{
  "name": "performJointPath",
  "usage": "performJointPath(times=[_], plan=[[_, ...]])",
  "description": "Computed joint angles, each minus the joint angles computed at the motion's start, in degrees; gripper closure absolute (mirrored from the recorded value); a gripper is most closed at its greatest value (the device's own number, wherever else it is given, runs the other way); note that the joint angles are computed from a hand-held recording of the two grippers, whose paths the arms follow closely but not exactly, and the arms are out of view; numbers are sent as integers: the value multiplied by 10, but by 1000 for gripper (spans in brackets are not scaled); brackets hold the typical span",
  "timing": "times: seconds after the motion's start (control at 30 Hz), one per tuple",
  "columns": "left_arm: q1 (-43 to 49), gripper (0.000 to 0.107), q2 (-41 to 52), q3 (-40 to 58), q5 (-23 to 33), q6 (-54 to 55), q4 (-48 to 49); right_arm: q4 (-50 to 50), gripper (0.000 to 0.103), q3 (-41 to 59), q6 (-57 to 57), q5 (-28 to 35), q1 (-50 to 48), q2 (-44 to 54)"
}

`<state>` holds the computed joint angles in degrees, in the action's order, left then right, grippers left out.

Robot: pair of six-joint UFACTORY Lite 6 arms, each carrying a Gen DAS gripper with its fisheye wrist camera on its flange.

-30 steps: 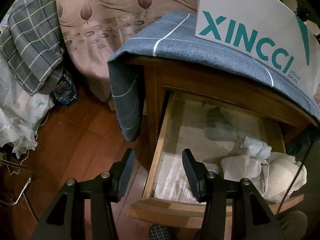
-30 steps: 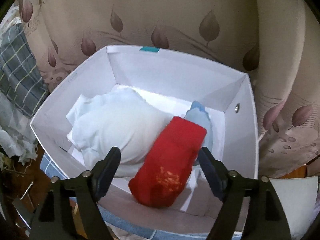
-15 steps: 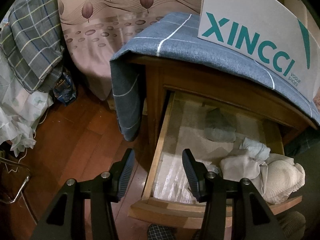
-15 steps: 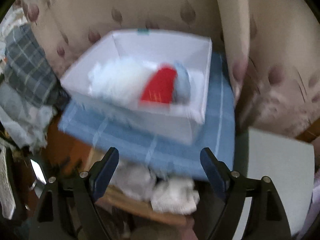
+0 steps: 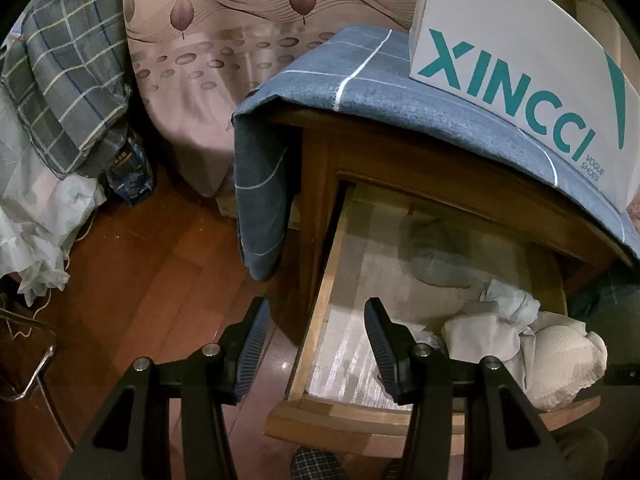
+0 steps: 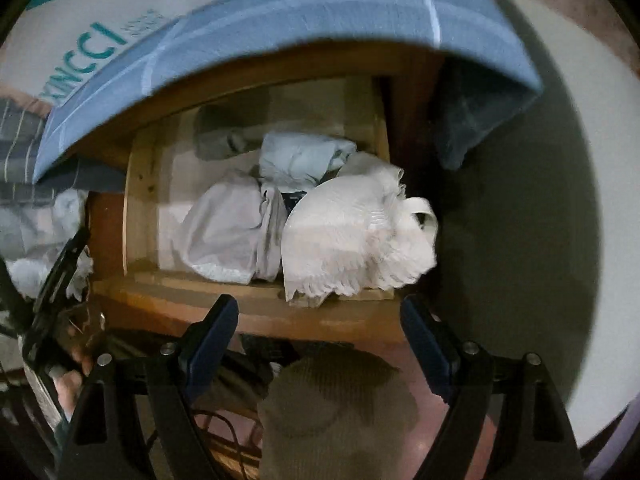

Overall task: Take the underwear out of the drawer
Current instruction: 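Move the right tool back into the drawer toward the white lace bra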

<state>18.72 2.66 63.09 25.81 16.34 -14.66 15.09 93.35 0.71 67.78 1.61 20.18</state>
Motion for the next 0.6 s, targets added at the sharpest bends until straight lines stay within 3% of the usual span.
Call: performJointPath(times=[0.6], plan=[[1,56,6,6,6,9,-13,22,22,-22,10,-84,7,94]])
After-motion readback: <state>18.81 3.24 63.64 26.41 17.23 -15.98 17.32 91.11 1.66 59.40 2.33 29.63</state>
